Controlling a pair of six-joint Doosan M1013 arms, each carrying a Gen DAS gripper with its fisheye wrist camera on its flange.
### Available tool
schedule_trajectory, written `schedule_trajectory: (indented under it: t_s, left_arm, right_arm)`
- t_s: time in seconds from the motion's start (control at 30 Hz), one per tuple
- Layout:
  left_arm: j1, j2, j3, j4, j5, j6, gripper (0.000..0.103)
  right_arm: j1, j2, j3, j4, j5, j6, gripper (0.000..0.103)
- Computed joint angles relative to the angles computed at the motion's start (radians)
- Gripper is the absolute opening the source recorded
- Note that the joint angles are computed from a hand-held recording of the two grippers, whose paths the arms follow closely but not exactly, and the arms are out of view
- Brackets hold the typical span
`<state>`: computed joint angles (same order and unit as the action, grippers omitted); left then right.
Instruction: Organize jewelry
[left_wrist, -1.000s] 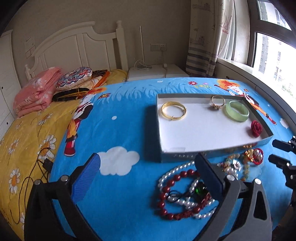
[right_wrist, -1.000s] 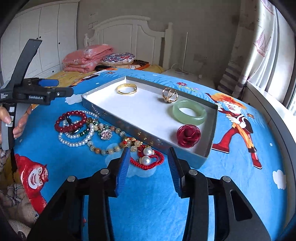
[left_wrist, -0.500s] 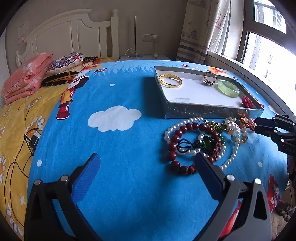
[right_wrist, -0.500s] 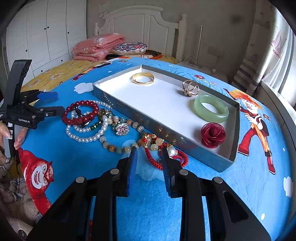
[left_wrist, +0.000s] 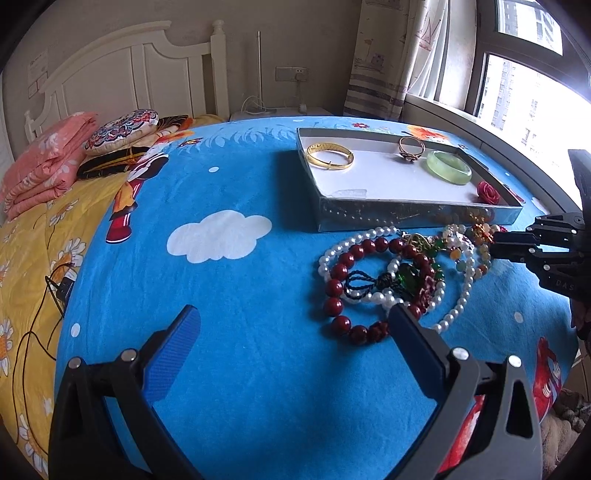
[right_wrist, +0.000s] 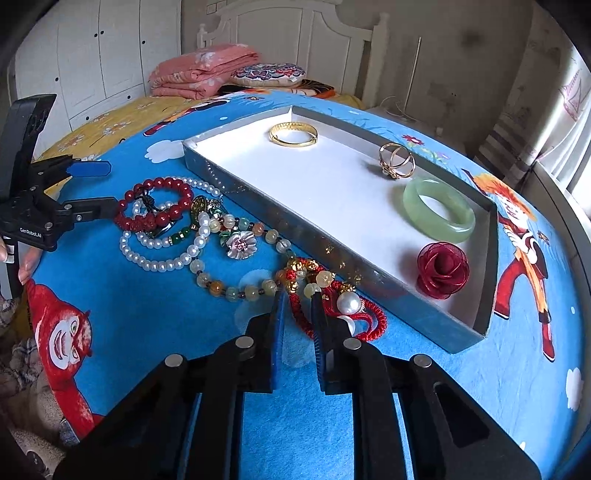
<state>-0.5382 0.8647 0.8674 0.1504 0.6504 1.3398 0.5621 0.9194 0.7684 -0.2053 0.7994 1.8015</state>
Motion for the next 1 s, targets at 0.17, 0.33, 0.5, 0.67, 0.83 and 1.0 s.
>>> schedule_trajectory:
  t_s: [0.17, 0.33, 0.5, 0.67, 0.83, 1.0]
  left_arm:
    - [0.001, 0.002, -0.003, -0.007, 0.005, 0.008, 0.099]
    - [0.001, 0.003, -0.005, -0.014, 0.010, 0.016, 0.099]
    - [0.004, 0.006, -0.012, -0.031, 0.018, 0.026, 0.099]
    - [0.006, 0.009, -0.018, -0.046, 0.026, 0.039, 0.099]
    - [0.001, 0.008, -0.017, -0.008, 0.026, 0.004, 0.099]
    - [-0.023, -0.018, 0.033, 0.177, -0.030, -0.137, 0.099]
  right_arm:
    - [-0.009, 0.005, -0.009, 0.047, -0.002, -0.029, 0.016]
    - [-0.016, 0.007, -0.012, 0.093, -0.009, -0.059, 0.015]
    - [-0.024, -0.033, 0.064, 0.151, -0.107, -0.053, 0.007]
    - [-0.051, -0.132, 0.259, 0.386, -0.348, -0.096, 0.007]
    - [-0.065, -0.212, 0.401, 0.423, -0.508, -0.028, 0.005]
    - [-0.065, -0.260, 0.472, 0.208, -0.563, 0.185, 0.005]
